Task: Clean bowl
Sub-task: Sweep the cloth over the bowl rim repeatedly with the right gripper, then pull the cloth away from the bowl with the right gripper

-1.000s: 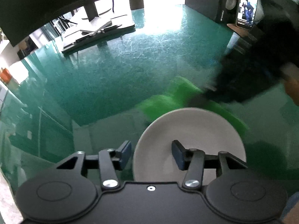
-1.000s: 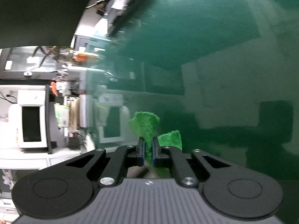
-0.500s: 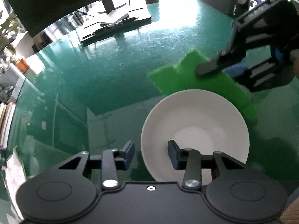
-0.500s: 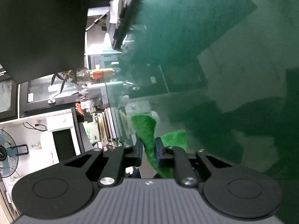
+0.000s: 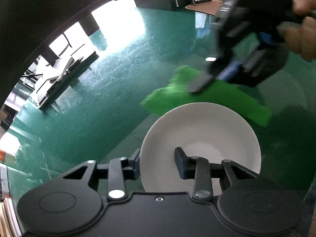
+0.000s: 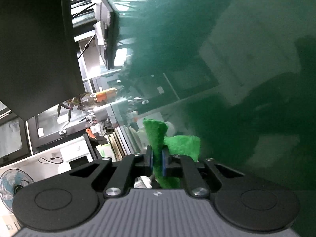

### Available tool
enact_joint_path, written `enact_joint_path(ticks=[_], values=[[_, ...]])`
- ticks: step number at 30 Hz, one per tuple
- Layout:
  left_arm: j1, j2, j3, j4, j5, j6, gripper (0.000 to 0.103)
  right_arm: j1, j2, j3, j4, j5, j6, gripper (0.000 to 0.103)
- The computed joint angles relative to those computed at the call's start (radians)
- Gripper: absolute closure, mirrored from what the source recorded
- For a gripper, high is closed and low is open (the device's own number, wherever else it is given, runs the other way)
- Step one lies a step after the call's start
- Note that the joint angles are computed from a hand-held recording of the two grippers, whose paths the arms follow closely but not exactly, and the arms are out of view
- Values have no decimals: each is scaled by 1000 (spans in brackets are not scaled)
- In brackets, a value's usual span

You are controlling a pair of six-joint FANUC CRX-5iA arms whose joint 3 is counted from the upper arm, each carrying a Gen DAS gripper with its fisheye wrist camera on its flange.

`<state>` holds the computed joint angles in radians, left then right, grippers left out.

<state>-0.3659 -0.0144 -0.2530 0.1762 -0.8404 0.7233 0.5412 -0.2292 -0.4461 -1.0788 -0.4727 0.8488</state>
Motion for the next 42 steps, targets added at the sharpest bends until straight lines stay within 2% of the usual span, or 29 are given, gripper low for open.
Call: enact_joint_path(ticks=[3, 5, 8, 10, 13, 16, 19, 21, 24, 26, 30, 31, 34, 35, 36, 37, 38, 40, 41, 42], values=[[0, -3, -2, -3, -2, 6, 69, -57, 104, 89, -128, -70, 164, 93], [-1, -5, -7, -4, 2, 12, 69, -46, 129, 115, -109, -76, 157, 93], [4, -12, -28, 13, 19, 16, 69, -73, 105, 81, -183, -92, 215, 97], [6, -12, -38, 27, 30, 13, 69, -97, 50, 26, -220, -98, 225, 99], [7, -17, -50, 34, 41, 1, 69, -89, -38, -40, -178, -88, 142, 99], [4, -19, -51, 33, 41, 5, 69, -57, -58, -46, -124, -71, 80, 97], [-2, -27, -53, 18, 43, 29, 69, -60, -8, -10, -161, -79, 135, 95], [-6, -26, -51, 3, 52, 52, 68, -47, 57, 44, -160, -78, 177, 99], [-5, -32, -52, -11, 56, 77, 68, -50, 106, 91, -162, -98, 229, 98], [-5, -33, -53, -8, 58, 75, 68, -56, 100, 84, -168, -107, 231, 98], [-1, -36, -61, 6, 63, 60, 68, -38, 5, 8, -115, -73, 160, 96], [1, -33, -58, 12, 59, 61, 68, -25, -15, -3, -89, -58, 139, 94], [8, -12, -24, 11, 9, 120, 67, 90, -78, -26, 192, 35, -14, 82], [8, -7, -10, 2, -10, 150, 64, 107, -83, -30, 239, 47, -39, 67], [8, -8, 0, -11, -23, 196, 61, 140, -94, -42, 337, 69, -105, 58], [8, -28, -6, -30, -16, 262, 48, 173, -105, -58, 443, 90, -180, 58], [7, -47, -9, -51, -10, 331, 26, 194, -113, -73, 517, 103, -238, 58], [5, -71, -5, -89, -23, 471, 4, 260, -128, -112, 763, 108, -382, 55], [9, -72, -3, -80, -41, 522, 3, 293, -125, -121, 891, 80, -431, 52], [14, -72, -1, -71, -56, 566, 3, 318, -119, -122, 996, 41, -453, 53]])
